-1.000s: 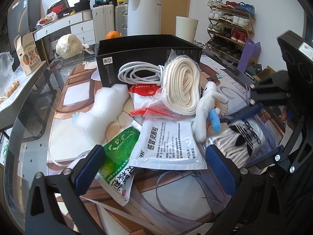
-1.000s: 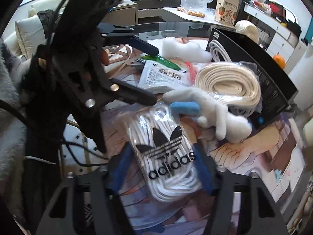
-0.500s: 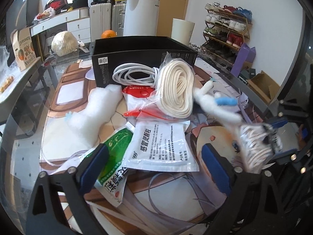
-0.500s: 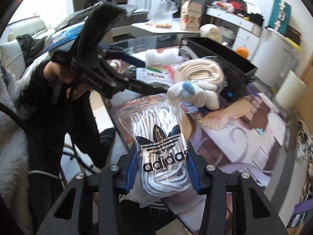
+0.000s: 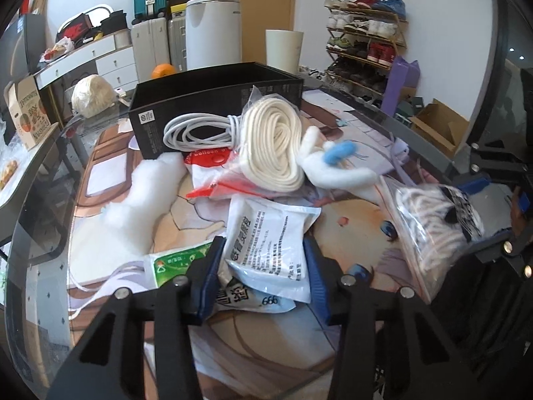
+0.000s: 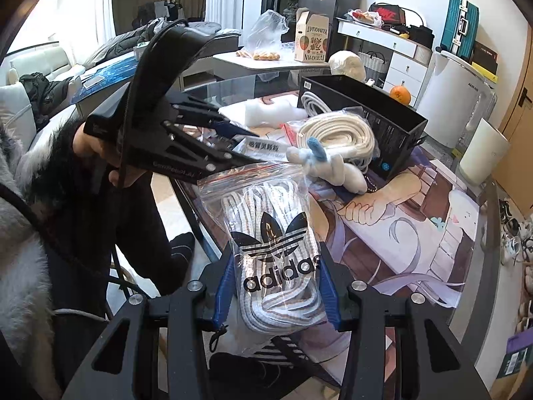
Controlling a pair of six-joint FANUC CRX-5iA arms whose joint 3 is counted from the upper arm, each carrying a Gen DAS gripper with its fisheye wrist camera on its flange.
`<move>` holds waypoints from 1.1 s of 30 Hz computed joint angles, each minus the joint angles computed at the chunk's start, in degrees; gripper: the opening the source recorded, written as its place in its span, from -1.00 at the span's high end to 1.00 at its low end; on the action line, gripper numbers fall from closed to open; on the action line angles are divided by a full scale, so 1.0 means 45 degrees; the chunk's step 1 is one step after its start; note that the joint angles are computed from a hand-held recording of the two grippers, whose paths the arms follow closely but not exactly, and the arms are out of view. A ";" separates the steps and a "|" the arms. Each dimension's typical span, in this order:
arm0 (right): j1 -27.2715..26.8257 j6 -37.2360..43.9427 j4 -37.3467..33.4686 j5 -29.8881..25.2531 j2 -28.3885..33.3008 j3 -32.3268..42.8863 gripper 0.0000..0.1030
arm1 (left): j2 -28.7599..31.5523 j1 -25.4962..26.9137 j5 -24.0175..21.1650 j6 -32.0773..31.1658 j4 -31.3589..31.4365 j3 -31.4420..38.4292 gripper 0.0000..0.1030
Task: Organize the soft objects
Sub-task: 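Grasp the white medicine packet with the left gripper while the right gripper lifts the adidas bag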
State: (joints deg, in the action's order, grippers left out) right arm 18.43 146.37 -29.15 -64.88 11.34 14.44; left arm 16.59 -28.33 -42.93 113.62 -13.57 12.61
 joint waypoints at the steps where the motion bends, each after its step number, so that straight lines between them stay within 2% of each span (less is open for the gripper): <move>1: 0.0020 -0.0027 -0.0006 0.0037 -0.0030 -0.0021 0.13 | -0.0078 0.0050 0.0118 -0.0156 0.0212 -0.0149 0.12; 7: 0.0222 -0.0213 0.0172 0.0473 -0.0238 -0.0259 0.13 | -0.0490 0.0053 0.0363 0.0371 -0.0150 -0.0572 0.08; 8: 0.0246 -0.0238 0.0210 0.0524 -0.0258 -0.0294 0.13 | -0.0494 0.0064 0.0261 0.0597 -0.0288 -0.0541 0.03; 10: 0.0289 -0.0267 0.0272 0.0632 -0.0300 -0.0364 0.13 | -0.0523 0.0155 0.0201 0.0808 -0.0240 -0.0588 -0.26; 13: 0.0286 -0.0258 0.0234 0.0690 -0.0370 -0.0413 0.13 | -0.0503 0.0034 0.0025 0.1132 -0.0626 -0.0439 -0.26; 17: 0.0242 -0.0263 0.0222 0.0701 -0.0393 -0.0388 0.13 | -0.0447 0.0072 0.0203 0.0905 -0.0388 -0.0468 -0.26; 20: 0.0198 -0.0271 0.0198 0.0733 -0.0396 -0.0380 0.13 | -0.0256 0.0113 0.0053 0.0708 -0.0202 -0.0315 -0.16; 23: 0.0187 -0.0290 0.0198 0.0782 -0.0425 -0.0396 0.13 | -0.0139 0.0027 -0.0006 0.0440 -0.0273 -0.0176 0.17; 29: 0.0139 -0.0415 0.0207 0.0994 -0.0529 -0.0476 0.13 | -0.0375 0.0058 0.0553 -0.0186 0.0145 -0.0574 0.20; 33: 0.0084 -0.0497 0.0141 0.1154 -0.0613 -0.0527 0.13 | -0.0679 0.0044 0.0813 0.0338 -0.0198 -0.0795 0.20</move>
State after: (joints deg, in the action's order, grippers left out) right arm 18.81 144.13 -28.51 -59.68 8.58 12.07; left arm 13.53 -28.14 -39.27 115.15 -14.46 9.03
